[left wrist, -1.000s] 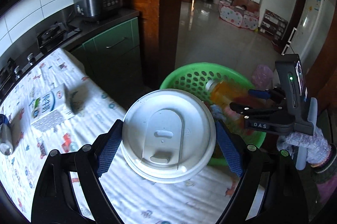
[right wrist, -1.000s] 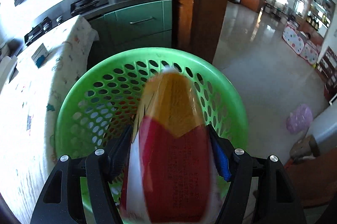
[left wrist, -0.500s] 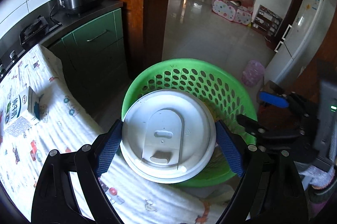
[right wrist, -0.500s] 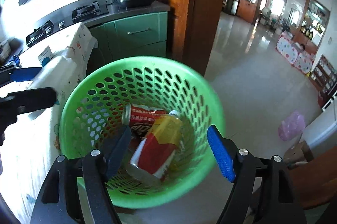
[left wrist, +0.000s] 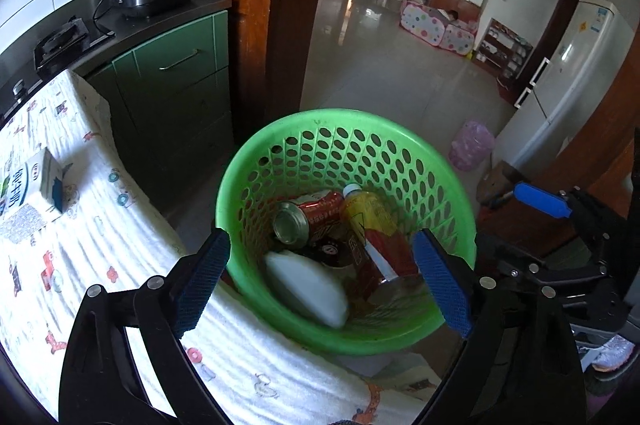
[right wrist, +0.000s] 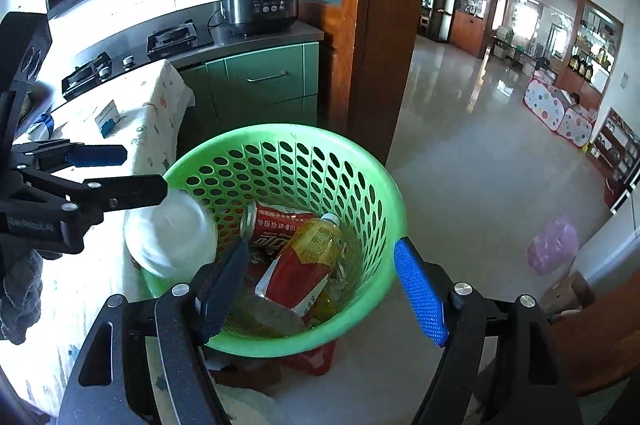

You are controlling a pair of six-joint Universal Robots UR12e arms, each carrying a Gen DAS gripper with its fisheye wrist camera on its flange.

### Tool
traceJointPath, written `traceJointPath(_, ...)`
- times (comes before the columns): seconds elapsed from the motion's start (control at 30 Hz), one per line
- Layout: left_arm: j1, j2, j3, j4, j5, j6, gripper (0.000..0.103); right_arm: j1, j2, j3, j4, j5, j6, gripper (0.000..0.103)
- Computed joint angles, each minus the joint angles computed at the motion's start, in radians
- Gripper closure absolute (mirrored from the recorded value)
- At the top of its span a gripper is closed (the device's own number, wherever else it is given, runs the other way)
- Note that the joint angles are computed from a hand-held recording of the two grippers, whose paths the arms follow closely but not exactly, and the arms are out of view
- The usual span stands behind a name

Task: Collect trash
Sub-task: 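Drop the drink bottle with the right tool while the left drops the white lid into the basket, then grasp the blue-white can with the left tool while the right approaches the milk carton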

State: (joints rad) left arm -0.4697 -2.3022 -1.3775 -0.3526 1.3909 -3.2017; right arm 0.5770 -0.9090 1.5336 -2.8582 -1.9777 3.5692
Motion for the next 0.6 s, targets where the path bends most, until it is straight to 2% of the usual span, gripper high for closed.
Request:
traceJointPath(0.23,0.013,0.052,-0.079,0.079,0.068,0.009,0.011,0.016,0.000,-0.019,0.001,0.001,-0.024,0.030)
traceJointPath(0.47,0.058,0.121,-0.180,0.152,0.151,-0.035,0.012,0.030,0.017,-0.069,-0.003,0.052,-0.052,0.025)
traceJointPath(0.6,0.090,0.153,-0.223,0.163,0.202,-0.052,0.012,0.045,0.046,-0.129,0.016,0.059,-0.098,0.024)
